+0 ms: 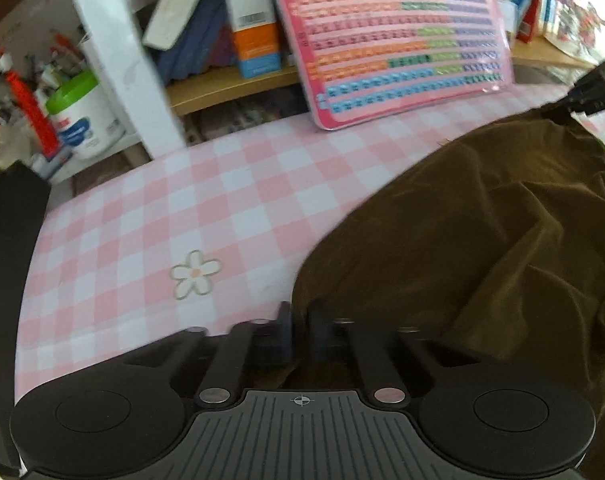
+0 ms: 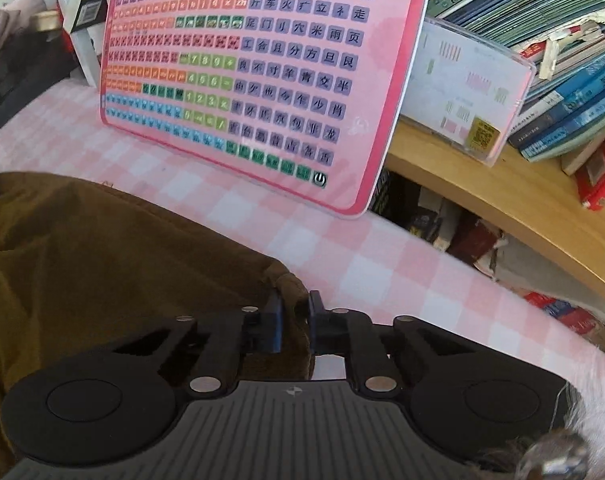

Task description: Fold clothes

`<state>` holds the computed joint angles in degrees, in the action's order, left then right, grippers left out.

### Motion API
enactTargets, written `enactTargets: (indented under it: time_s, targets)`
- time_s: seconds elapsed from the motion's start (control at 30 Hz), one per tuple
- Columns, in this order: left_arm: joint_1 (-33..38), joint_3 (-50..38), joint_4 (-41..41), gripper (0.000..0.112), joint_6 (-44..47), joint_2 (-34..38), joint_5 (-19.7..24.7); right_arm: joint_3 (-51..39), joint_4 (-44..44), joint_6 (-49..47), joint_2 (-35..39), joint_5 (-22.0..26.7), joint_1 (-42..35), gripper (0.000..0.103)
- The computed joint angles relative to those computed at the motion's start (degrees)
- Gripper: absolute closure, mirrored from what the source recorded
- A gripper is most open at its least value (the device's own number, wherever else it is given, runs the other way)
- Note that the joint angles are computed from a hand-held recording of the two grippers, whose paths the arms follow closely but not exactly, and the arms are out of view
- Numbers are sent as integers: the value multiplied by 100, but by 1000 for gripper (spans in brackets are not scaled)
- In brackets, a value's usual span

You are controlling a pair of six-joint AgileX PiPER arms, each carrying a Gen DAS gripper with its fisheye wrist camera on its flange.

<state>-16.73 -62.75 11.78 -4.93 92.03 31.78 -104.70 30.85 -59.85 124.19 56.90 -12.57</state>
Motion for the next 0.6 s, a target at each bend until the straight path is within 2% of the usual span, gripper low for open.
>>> enactTargets:
  time_s: [0.13, 0.2, 0.27, 0.3, 0.37, 0.43, 0.53, 0.6]
  targets:
    - [-121, 13, 689, 108, -503, -456, -188, 843, 274, -227, -758, -801, -80, 94]
    - [-257, 75, 1473, 108, -1110, -821, -352, 1472, 1256, -830, -1448, -1137, -315, 94]
    - [-599, 227, 2496, 109, -1694, -1168, -286, 1920, 2220, -1353, -2066, -1306, -546, 94]
    - [-765, 315, 2910, 109, -1915, -1345, -234, 2129, 2436, -1546, -2320, -1273, -657, 94]
    - [-1035, 630, 3242, 109, -2103, -1776, -177, 2715, 2738, -1917, -2895, -1301, -866, 94]
    - [-1199, 919, 3161, 108, -2088, -2274, -152, 3263, 2985, -2168, -3443, -1214, -1224, 94]
    - [-1768, 1448, 3538, 108, -2575, -3082, 62, 4129, 3357, -2591, -4370, -747, -2036, 94]
    - [-2536, 1783, 4102, 108, -3136, -3579, 561, 4732, 3458, -2893, -5070, -247, -2814, 94]
